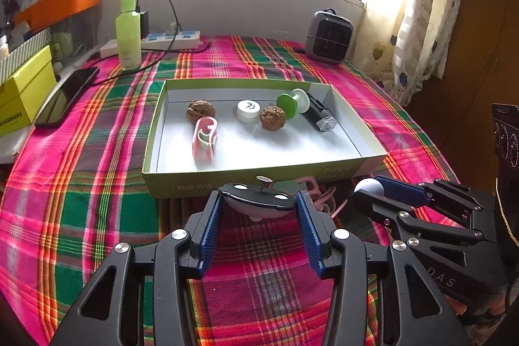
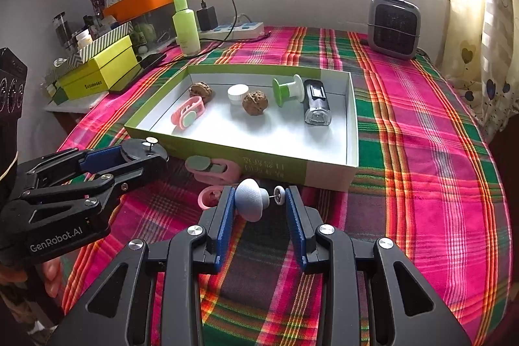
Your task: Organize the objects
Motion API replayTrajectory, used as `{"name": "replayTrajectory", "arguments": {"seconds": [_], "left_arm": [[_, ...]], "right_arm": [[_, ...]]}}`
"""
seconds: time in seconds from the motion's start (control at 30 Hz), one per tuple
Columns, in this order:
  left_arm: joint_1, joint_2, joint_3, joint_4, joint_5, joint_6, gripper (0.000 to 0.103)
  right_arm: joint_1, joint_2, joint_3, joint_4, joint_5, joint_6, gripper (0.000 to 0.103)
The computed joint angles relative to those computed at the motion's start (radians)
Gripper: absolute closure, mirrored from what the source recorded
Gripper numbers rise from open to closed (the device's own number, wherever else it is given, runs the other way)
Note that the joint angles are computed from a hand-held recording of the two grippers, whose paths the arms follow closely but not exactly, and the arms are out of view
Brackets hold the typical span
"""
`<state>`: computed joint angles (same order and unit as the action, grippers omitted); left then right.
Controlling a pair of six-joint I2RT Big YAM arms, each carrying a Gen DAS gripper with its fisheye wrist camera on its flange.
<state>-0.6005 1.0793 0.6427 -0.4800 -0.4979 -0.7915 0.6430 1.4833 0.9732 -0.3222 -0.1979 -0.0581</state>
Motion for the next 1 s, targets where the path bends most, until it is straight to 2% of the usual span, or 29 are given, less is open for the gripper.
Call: {"name": "replayTrajectory", "arguments": {"seconds": [0.33, 1.0], "left_arm": [[0.046, -0.018, 0.011, 0.014, -0.002, 0.041, 0.059], [0.149, 0.040, 0.038, 0.058, 0.073, 0.110, 0.059]], "right_arm": [[0.004, 0.020, 0.048, -0.001, -0.002, -0.001, 0.070], [0.008, 0.117, 0.157, -0.033, 0.001, -0.005, 0.070]]}}
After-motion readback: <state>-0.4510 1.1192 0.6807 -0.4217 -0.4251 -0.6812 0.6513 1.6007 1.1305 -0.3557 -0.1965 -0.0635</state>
